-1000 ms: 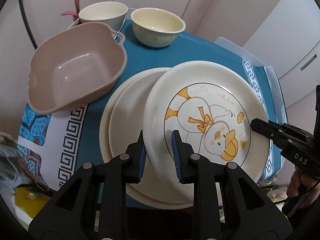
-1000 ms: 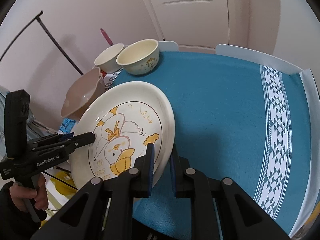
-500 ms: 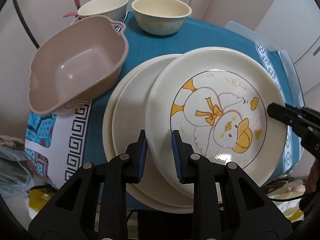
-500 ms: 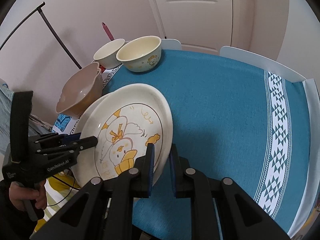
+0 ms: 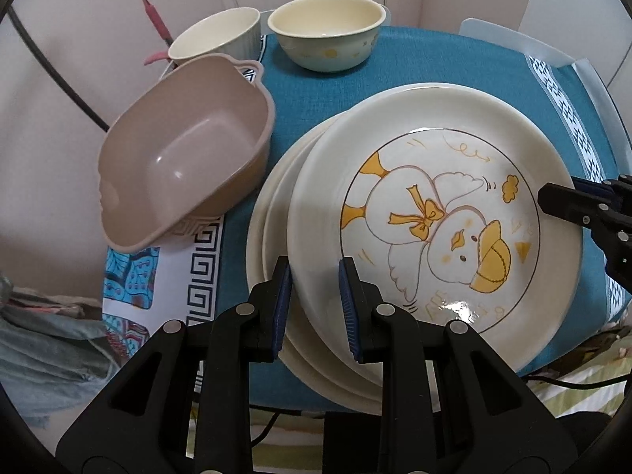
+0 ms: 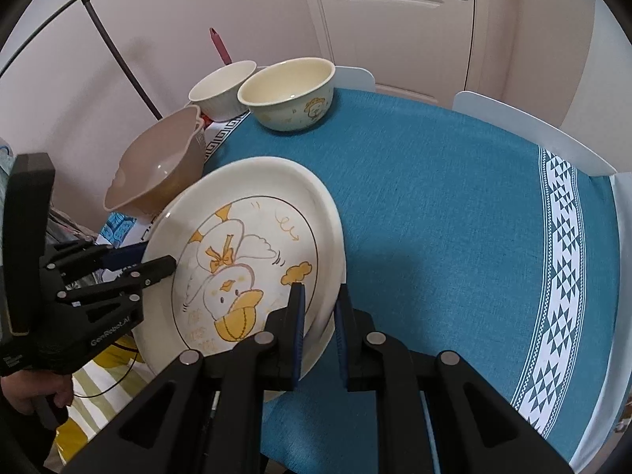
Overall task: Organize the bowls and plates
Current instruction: 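Lower the small duck plate onto the white plate with both grippers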
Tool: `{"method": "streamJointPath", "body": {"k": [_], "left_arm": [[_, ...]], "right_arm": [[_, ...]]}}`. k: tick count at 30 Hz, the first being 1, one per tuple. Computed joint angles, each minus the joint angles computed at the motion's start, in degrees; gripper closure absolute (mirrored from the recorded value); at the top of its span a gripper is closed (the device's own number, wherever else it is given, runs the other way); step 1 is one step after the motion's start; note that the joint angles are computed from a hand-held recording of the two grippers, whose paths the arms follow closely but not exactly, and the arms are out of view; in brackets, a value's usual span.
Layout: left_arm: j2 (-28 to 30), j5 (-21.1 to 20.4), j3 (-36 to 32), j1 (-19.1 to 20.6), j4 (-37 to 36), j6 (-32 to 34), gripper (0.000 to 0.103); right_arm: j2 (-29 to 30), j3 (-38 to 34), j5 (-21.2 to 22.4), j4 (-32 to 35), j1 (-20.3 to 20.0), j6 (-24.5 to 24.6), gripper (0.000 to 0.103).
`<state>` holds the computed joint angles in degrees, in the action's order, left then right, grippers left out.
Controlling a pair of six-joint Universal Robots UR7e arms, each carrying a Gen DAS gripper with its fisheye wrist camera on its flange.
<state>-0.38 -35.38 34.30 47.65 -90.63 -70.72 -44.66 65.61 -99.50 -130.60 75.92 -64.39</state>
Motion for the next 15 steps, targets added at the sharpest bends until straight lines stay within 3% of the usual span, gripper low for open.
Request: {"method": "streamJointPath", "body": {"k": [7, 15], "left_arm": [[0.5, 0.3, -1.5, -0.2, 3.1, -0.6, 0.081], [1.3, -1.6, -4.0, -0.2, 5.9, -1.5, 0.081]], "right_arm": [[-1.1, 4.5, -1.8, -8.1, 0.4, -4.7, 0.09], [-0.9, 5.5, -3.7, -10.8, 0.9, -5.4, 0.09]]}}
